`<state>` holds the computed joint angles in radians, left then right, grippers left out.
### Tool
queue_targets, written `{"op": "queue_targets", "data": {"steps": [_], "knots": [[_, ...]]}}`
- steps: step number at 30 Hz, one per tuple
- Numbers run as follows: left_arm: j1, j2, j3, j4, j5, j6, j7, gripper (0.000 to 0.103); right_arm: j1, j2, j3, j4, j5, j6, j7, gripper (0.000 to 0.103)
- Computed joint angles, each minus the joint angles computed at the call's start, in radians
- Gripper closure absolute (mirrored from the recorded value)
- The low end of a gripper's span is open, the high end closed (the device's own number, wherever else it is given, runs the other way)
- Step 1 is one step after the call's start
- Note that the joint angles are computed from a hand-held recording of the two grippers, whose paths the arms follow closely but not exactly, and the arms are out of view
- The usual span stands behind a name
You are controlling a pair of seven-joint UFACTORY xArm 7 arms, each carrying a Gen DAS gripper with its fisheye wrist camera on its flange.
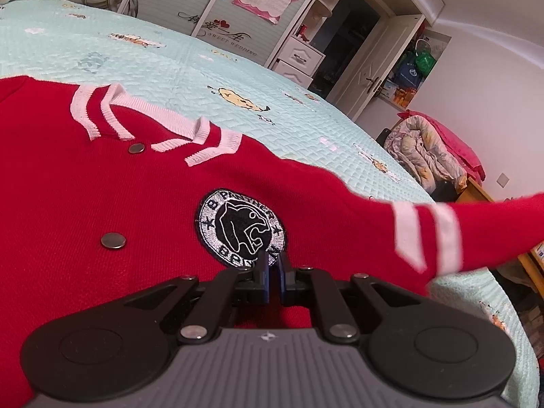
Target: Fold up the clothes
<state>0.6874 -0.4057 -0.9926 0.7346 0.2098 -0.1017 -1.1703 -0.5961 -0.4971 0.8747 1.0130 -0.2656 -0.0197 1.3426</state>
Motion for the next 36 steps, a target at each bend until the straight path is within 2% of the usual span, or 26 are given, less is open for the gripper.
{"op": "queue_targets", "data": {"steps": [2, 5, 10, 12, 15, 16, 17, 18, 19, 20, 21, 22, 24, 25, 26, 27, 28, 29, 30, 31, 32, 34, 35, 36], "knots": [[0.015, 0.006, -0.012, 0.001, 0.003, -0.008, 0.000, 0.092, 0.018, 0.010, -0.006, -0.040, -0.011, 0.082, -0.005, 0.098], [0.020, 0.007, -0.017, 0.000, -0.002, -0.013, 0.004, 0.092, 0.120, 0.022, -0.066, -0.191, 0.048, 0.158, 0.055, 0.098], [0.024, 0.006, -0.022, 0.001, -0.011, -0.012, 0.012, 0.092, 0.170, -0.049, -0.088, -0.432, 0.064, -0.002, 0.238, 0.099], [0.025, 0.006, -0.024, 0.002, -0.011, -0.009, 0.013, 0.092, 0.174, -0.064, -0.095, -0.439, 0.056, -0.016, 0.229, 0.096], [0.026, 0.005, -0.025, 0.004, -0.010, -0.005, 0.013, 0.092, 0.125, -0.093, -0.076, -0.449, 0.075, -0.109, 0.220, 0.096], [0.025, 0.004, -0.025, 0.005, -0.010, -0.004, 0.012, 0.092, 0.119, -0.096, -0.077, -0.440, 0.076, -0.092, 0.197, 0.095], [0.025, 0.005, -0.025, 0.005, -0.009, -0.004, 0.011, 0.093, 0.114, -0.092, -0.074, -0.422, 0.075, -0.034, 0.164, 0.089], [0.024, 0.005, -0.024, 0.004, -0.008, -0.004, 0.010, 0.093, 0.136, -0.090, -0.092, -0.404, 0.070, 0.058, 0.150, 0.087], [0.024, 0.005, -0.023, 0.004, -0.007, -0.004, 0.009, 0.093, 0.158, -0.088, -0.112, -0.405, 0.070, 0.118, 0.158, 0.087], [0.023, 0.005, -0.023, 0.004, -0.007, -0.004, 0.009, 0.093, 0.172, -0.099, -0.128, -0.419, 0.074, 0.139, 0.174, 0.088], [0.023, 0.005, -0.023, 0.004, -0.006, -0.004, 0.008, 0.093, 0.183, -0.130, -0.144, -0.451, 0.077, 0.118, 0.210, 0.087], [0.023, 0.004, -0.022, 0.004, -0.005, -0.004, 0.008, 0.093, 0.204, -0.174, -0.162, -0.477, 0.076, 0.137, 0.242, 0.087], [0.023, 0.004, -0.022, 0.004, -0.004, -0.004, 0.007, 0.093, 0.220, -0.295, -0.152, -0.496, 0.075, 0.279, 0.303, 0.086], [0.023, 0.004, -0.022, 0.004, -0.004, -0.004, 0.007, 0.093, 0.228, -0.352, -0.141, -0.489, 0.056, 0.366, 0.365, 0.082], [0.023, 0.004, -0.022, 0.004, -0.004, -0.004, 0.007, 0.093, 0.245, -0.389, -0.144, -0.489, -0.005, 0.412, 0.443, 0.080], [0.027, 0.000, -0.027, 0.006, -0.003, 0.001, 0.005, 0.093, 0.272, -0.398, -0.157, -0.483, -0.108, 0.415, 0.516, 0.080], [0.030, -0.003, -0.030, 0.008, -0.001, 0.006, 0.004, 0.093, 0.294, -0.385, -0.166, -0.466, -0.213, 0.377, 0.551, 0.080], [0.029, -0.004, -0.030, 0.008, 0.001, 0.007, 0.003, 0.093, 0.330, -0.330, -0.197, -0.437, -0.318, 0.297, 0.548, 0.080], [0.028, -0.004, -0.029, 0.008, 0.003, 0.007, 0.001, 0.093, 0.384, -0.234, -0.244, -0.395, -0.415, 0.193, 0.519, 0.079], [0.027, -0.004, -0.027, 0.008, 0.005, 0.008, 0.000, 0.093, 0.412, -0.129, -0.258, -0.337, -0.471, 0.088, 0.474, 0.079], [0.025, -0.004, -0.026, 0.008, 0.006, 0.008, -0.002, 0.093, 0.426, -0.024, -0.251, -0.280, -0.485, -0.017, 0.426, 0.079], [0.022, -0.005, -0.023, 0.007, 0.009, 0.010, -0.004, 0.093, 0.387, 0.185, -0.143, -0.175, -0.388, -0.195, 0.260, 0.079], [0.021, -0.005, -0.022, 0.007, 0.011, 0.010, -0.005, 0.093, 0.346, 0.290, -0.060, -0.129, -0.313, -0.227, 0.155, 0.079], [0.019, -0.005, -0.020, 0.007, 0.012, 0.011, -0.006, 0.093, 0.341, 0.394, -0.003, -0.077, -0.247, -0.218, 0.050, 0.079]]}}
